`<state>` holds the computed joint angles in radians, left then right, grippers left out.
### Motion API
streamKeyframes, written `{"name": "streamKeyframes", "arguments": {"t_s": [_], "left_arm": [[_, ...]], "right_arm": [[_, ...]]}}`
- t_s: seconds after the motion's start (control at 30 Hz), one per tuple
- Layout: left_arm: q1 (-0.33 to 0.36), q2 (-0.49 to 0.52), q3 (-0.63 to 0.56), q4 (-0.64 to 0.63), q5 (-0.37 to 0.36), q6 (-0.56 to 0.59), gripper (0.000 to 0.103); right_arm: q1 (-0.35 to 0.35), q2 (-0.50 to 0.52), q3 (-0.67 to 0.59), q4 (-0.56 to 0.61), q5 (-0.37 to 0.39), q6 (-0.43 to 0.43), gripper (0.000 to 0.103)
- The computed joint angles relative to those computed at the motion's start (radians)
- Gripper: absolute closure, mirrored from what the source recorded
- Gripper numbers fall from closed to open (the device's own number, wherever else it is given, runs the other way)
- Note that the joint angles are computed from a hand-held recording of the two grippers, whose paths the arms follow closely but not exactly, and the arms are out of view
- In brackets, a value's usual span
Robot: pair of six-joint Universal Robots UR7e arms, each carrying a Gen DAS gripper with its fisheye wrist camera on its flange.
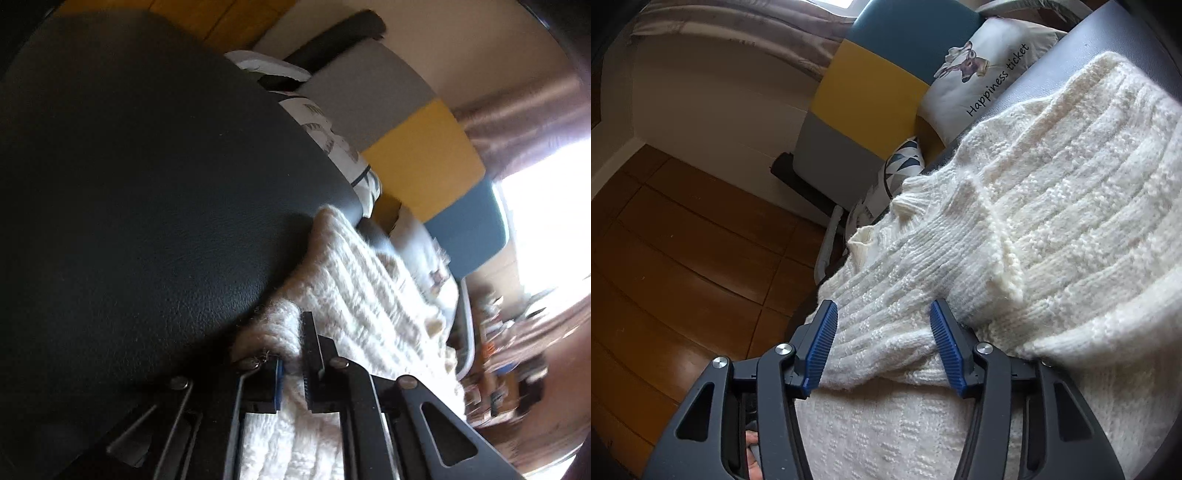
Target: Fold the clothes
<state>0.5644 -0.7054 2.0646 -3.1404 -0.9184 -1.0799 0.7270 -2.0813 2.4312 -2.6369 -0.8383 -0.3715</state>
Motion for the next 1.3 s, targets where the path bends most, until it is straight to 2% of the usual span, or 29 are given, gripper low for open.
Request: {"name": "streamKeyframes", "arguments": {"t_s": [0.13,0.17,0.23,0.27,0.37,0.47,0.57,0.6,0.7,0.73,0.8,0.83,0.87,0.93,0.97,1.03,1.13,1.23,1.3], "left_arm": [[0.045,-0.043,0.042,-0.078,-0.164,-0.020,0.076],[0.052,-0.054,0.051,-0.098,-0.203,-0.028,0.075],[0.048,-0.092,0.109,-0.173,-0.255,-0.043,0.075],[0.040,-0.100,0.132,-0.233,-0.256,-0.030,0.075],[0.045,-0.100,0.149,-0.405,-0.285,0.056,0.075],[0.091,-0.065,0.054,-0.391,-0.372,0.122,0.075],[0.135,-0.003,-0.083,-0.236,-0.440,0.168,0.075],[0.139,0.007,-0.111,-0.177,-0.422,0.186,0.075],[0.125,0.023,-0.178,0.059,-0.231,0.234,0.075],[0.126,0.035,-0.195,0.103,-0.188,0.247,0.087],[0.132,0.039,-0.200,0.099,-0.198,0.259,0.087],[0.132,0.040,-0.199,0.082,-0.214,0.268,0.082],[0.128,0.041,-0.198,0.045,-0.239,0.286,0.076],[0.122,0.043,-0.197,-0.017,-0.294,0.320,0.076],[0.124,0.040,-0.199,-0.021,-0.343,0.337,0.075],[0.146,0.062,-0.251,0.019,-0.498,0.371,0.073],[0.188,0.121,-0.379,0.207,-0.695,0.375,0.070],[0.203,0.152,-0.482,0.435,-0.747,0.374,0.062],[0.216,0.166,-0.562,0.600,-0.783,0.398,0.062]], "right_arm": [[-0.014,-0.005,0.003,0.008,0.023,-0.017,0.048],[-0.015,-0.001,0.004,0.005,0.030,-0.015,0.048],[-0.043,-0.013,0.005,0.040,0.072,-0.037,0.048],[-0.057,-0.017,0.006,0.054,0.096,-0.046,0.048],[-0.084,-0.026,0.007,0.094,0.144,-0.073,0.048],[-0.097,-0.033,0.005,0.124,0.163,-0.093,0.048],[-0.103,-0.036,0.002,0.144,0.174,-0.107,0.048],[-0.108,-0.039,0.001,0.154,0.179,-0.112,0.048],[-0.113,-0.045,0.004,0.161,0.185,-0.117,0.048],[-0.114,-0.047,0.004,0.164,0.184,-0.120,0.048],[-0.115,-0.050,0.004,0.168,0.183,-0.124,0.048],[-0.114,-0.051,0.004,0.168,0.182,-0.124,0.048],[-0.118,-0.053,0.004,0.178,0.190,-0.129,0.048],[-0.135,-0.058,0.004,0.210,0.220,-0.146,0.048],[-0.143,-0.061,0.004,0.227,0.235,-0.156,0.048],[-0.156,-0.064,0.003,0.254,0.259,-0.170,0.048],[-0.164,-0.067,0.003,0.275,0.275,-0.182,0.048],[-0.160,-0.066,0.003,0.268,0.273,-0.176,0.048],[-0.158,-0.064,0.003,0.271,0.275,-0.177,0.048]]}}
